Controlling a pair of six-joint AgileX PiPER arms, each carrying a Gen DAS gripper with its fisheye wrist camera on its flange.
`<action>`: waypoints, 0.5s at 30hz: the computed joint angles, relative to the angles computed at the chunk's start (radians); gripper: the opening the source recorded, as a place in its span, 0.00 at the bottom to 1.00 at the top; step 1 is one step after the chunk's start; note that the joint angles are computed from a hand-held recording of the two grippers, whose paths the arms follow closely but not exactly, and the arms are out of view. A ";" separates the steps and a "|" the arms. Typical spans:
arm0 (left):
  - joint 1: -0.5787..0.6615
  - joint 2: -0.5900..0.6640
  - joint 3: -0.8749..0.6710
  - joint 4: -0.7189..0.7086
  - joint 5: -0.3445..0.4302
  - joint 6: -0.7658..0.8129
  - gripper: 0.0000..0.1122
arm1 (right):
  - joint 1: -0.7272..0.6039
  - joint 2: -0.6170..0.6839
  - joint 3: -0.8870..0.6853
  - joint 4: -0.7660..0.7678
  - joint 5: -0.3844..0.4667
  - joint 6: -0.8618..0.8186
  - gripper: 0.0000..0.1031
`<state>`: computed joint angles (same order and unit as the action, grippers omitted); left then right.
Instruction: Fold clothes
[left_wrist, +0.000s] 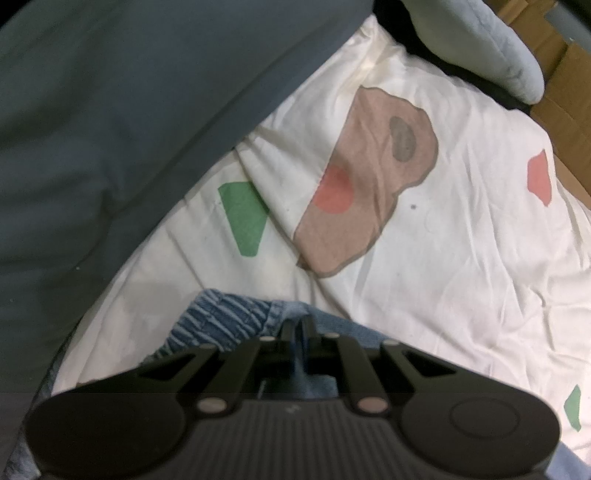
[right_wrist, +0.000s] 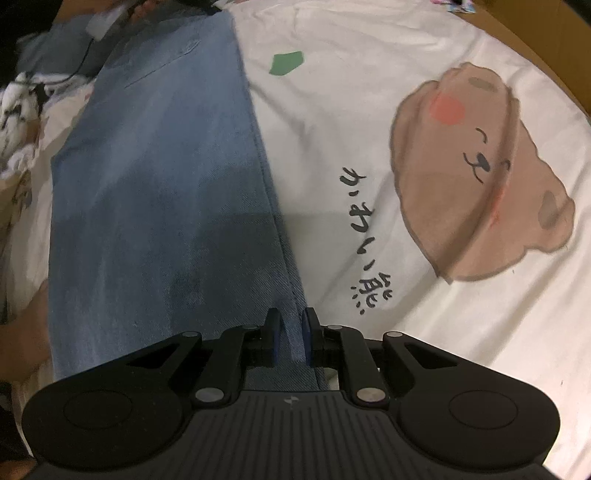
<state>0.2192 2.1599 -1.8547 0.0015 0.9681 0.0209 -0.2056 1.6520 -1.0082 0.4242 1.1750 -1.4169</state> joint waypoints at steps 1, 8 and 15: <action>0.002 -0.002 0.003 -0.002 -0.001 0.002 0.06 | 0.006 0.006 -0.009 -0.006 0.004 0.002 0.13; 0.012 -0.019 0.030 -0.015 -0.015 0.017 0.06 | 0.029 0.029 -0.042 -0.033 0.026 0.037 0.12; 0.024 -0.033 0.047 -0.028 -0.017 0.031 0.06 | 0.031 -0.020 -0.052 -0.036 0.041 0.031 0.00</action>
